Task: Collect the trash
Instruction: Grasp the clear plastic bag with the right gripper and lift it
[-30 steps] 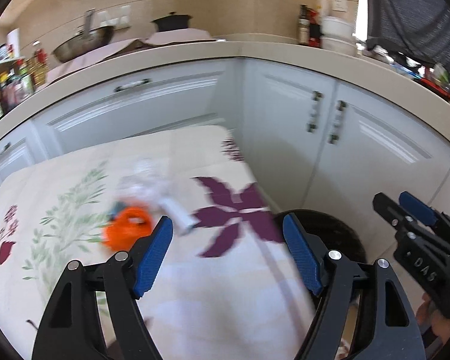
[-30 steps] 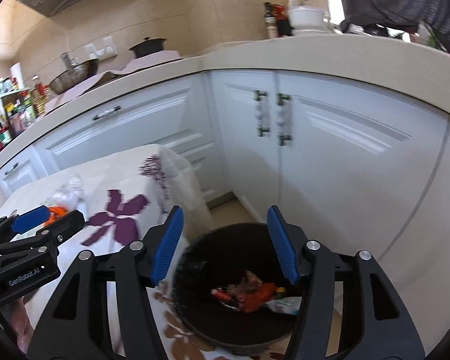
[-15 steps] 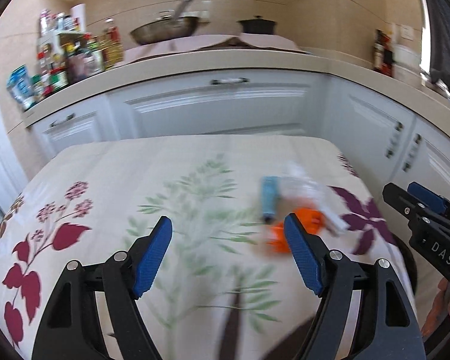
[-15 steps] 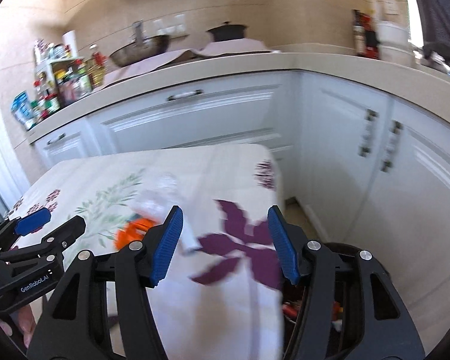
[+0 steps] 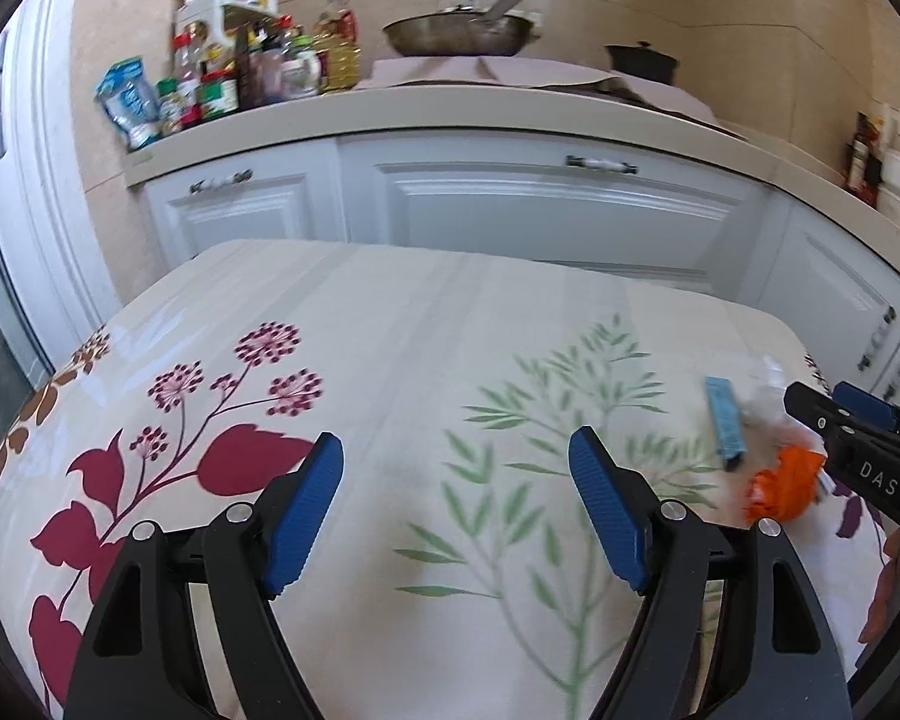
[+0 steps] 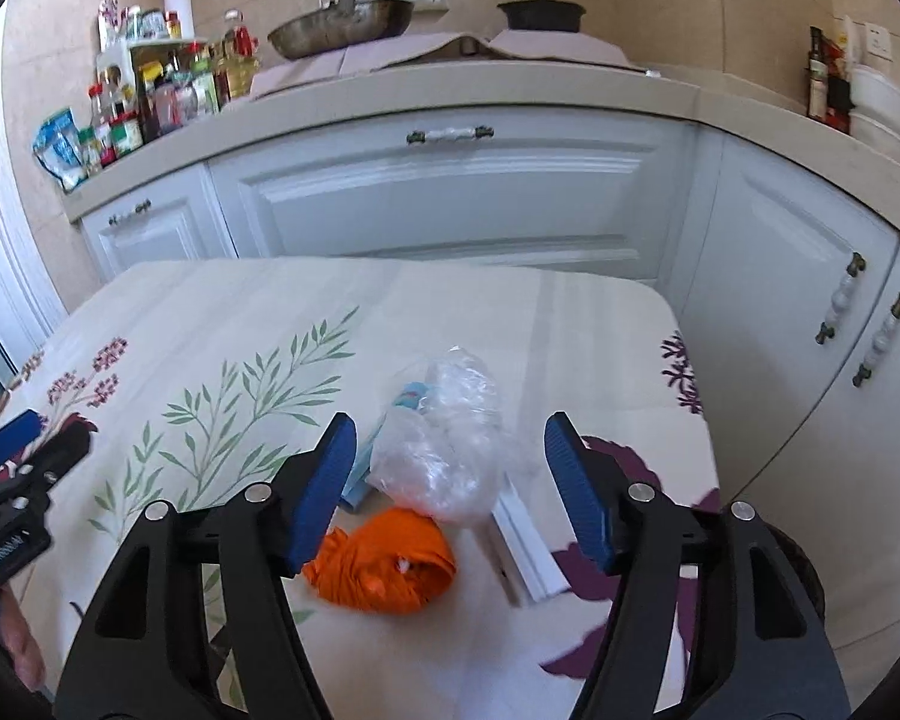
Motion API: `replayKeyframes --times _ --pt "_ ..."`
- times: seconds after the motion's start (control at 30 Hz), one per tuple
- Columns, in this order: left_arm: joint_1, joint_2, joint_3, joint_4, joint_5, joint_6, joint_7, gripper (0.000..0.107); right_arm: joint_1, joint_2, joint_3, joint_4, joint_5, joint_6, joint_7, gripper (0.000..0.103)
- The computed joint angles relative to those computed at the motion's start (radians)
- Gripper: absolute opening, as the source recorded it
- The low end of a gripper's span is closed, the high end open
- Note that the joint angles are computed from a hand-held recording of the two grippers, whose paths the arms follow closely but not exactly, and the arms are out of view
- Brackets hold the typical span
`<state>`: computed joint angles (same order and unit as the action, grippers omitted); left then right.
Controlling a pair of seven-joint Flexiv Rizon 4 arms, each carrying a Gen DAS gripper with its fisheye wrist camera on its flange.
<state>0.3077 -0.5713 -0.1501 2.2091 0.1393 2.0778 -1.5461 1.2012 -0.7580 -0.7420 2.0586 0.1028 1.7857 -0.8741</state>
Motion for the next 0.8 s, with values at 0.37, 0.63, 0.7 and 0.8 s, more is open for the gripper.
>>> replayKeyframes --times 0.37,0.63,0.7,0.8 --pt "0.057 -0.012 -0.049 0.0 0.041 -0.021 -0.013 0.075 -0.08 0.004 0.065 -0.027 -0.087 -0.054 0.047 0.049" --pt "0.065 -0.012 -0.081 0.004 0.063 -0.025 -0.013 0.075 -0.046 0.004 0.028 0.003 -0.048 -0.002 0.041 0.047" --pt "0.069 -0.01 -0.097 0.007 0.076 -0.023 -0.014 0.075 -0.025 0.009 0.007 0.02 -0.026 0.01 0.033 0.047" --pt "0.063 -0.008 -0.115 0.008 0.09 -0.026 -0.012 0.075 0.011 0.017 -0.028 0.054 0.011 0.023 0.016 0.047"
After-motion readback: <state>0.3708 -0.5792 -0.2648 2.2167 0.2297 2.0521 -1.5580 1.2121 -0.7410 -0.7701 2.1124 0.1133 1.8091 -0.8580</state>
